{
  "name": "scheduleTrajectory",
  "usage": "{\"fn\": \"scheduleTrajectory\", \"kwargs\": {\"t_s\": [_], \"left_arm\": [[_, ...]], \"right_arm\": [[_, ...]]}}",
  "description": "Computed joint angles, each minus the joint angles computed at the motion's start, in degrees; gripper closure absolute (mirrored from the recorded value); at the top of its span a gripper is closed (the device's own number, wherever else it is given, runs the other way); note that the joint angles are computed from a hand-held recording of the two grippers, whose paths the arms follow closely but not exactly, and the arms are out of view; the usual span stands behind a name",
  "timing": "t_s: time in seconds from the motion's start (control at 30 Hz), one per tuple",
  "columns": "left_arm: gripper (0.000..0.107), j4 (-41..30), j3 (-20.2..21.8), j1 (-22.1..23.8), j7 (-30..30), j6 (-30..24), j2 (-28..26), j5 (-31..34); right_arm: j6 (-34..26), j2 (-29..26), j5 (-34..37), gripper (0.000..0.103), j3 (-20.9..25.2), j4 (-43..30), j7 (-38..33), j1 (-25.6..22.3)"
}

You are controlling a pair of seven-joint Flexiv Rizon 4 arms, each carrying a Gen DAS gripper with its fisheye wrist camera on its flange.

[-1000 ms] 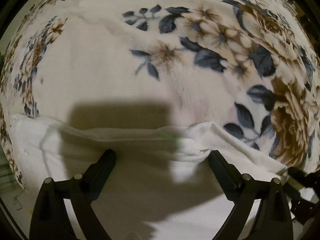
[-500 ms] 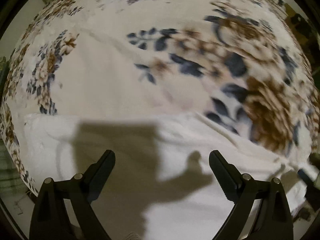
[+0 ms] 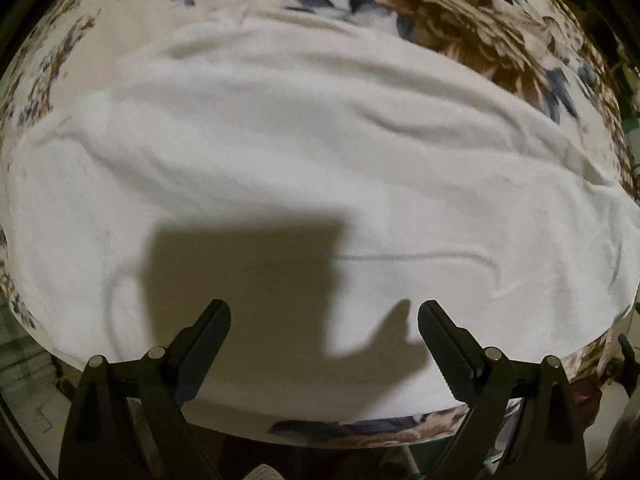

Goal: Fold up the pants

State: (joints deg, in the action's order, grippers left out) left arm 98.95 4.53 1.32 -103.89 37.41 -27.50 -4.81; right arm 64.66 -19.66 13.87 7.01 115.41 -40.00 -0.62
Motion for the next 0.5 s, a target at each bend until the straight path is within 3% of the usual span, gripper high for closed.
{"fn": "scheduleTrajectory", "kwargs": {"t_s": [0.1,0.13,0.17,0.3,0.5], "left_arm": [[0.01,-0.05,0.02,-1.35,-1.08,0.45,-0.66,1.42],[0.01,-0.34,0.17,-1.92,-1.62,0.44,-0.92,2.24],[0.01,0.21,0.24,-2.4,-2.1,1.25,-1.12,2.83],[0.01,-0.28,0.35,-4.06,-3.41,0.17,-0.14,5.07],[0.01,-1.7,-0.15,-5.48,-4.42,0.66,-1.06,6.57]], "right_arm": [[0.43,-3.33,3.29,0.047,0.71,-3.04,-3.73,-3.02],[0.34,-4.22,3.51,0.064,0.76,-3.73,-4.08,-3.21],[0.65,-4.81,2.95,0.089,0.56,-3.99,-4.61,-3.13],[3.63,-4.53,-4.73,0.093,-2.82,-2.59,-0.74,1.36],[-0.26,-2.64,-3.36,0.093,-0.62,-2.04,-1.83,-1.76]]}}
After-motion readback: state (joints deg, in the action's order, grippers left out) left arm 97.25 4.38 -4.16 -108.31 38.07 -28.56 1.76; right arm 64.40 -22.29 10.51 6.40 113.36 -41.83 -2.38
